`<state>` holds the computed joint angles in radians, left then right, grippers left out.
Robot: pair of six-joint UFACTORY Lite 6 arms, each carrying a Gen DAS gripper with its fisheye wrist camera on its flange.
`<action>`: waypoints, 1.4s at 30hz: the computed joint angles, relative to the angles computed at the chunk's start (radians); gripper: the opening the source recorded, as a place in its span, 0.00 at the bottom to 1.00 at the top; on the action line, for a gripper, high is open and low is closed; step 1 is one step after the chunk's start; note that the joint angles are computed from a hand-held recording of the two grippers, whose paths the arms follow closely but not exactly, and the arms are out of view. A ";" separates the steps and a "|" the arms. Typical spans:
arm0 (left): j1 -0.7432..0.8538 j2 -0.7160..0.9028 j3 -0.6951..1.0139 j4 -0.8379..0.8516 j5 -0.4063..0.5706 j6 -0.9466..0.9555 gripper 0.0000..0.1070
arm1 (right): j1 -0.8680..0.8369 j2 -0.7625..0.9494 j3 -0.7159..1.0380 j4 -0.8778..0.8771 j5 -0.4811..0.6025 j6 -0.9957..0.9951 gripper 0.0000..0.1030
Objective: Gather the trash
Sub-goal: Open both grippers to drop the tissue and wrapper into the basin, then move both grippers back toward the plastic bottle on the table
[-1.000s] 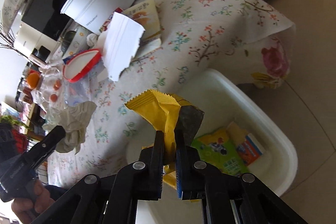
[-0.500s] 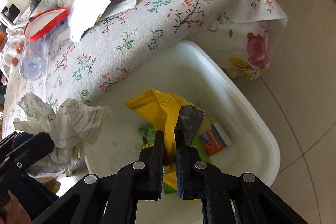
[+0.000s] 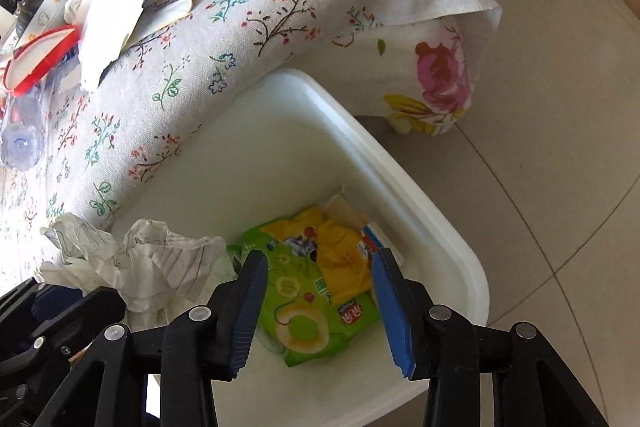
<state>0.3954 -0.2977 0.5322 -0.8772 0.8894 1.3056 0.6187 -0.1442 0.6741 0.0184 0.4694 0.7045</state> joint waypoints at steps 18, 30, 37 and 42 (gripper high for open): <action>-0.012 0.134 0.137 -0.104 -0.043 -0.044 0.61 | -0.034 -0.051 -0.025 -0.033 -0.078 0.080 0.47; 0.447 0.337 0.480 -0.079 0.245 -0.109 0.67 | 0.002 -0.034 0.001 0.000 -0.146 0.052 0.47; 0.621 0.611 0.788 -0.082 0.279 -0.247 0.68 | 0.044 -0.053 0.030 0.021 -0.225 0.042 0.47; 0.632 0.722 0.906 -0.073 0.324 -0.315 0.68 | 0.068 -0.001 0.070 0.243 -0.273 -0.151 0.52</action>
<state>1.0277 0.4244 1.4379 -0.9506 1.2135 0.9910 0.6867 -0.1451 0.7442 0.2610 0.1964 0.5534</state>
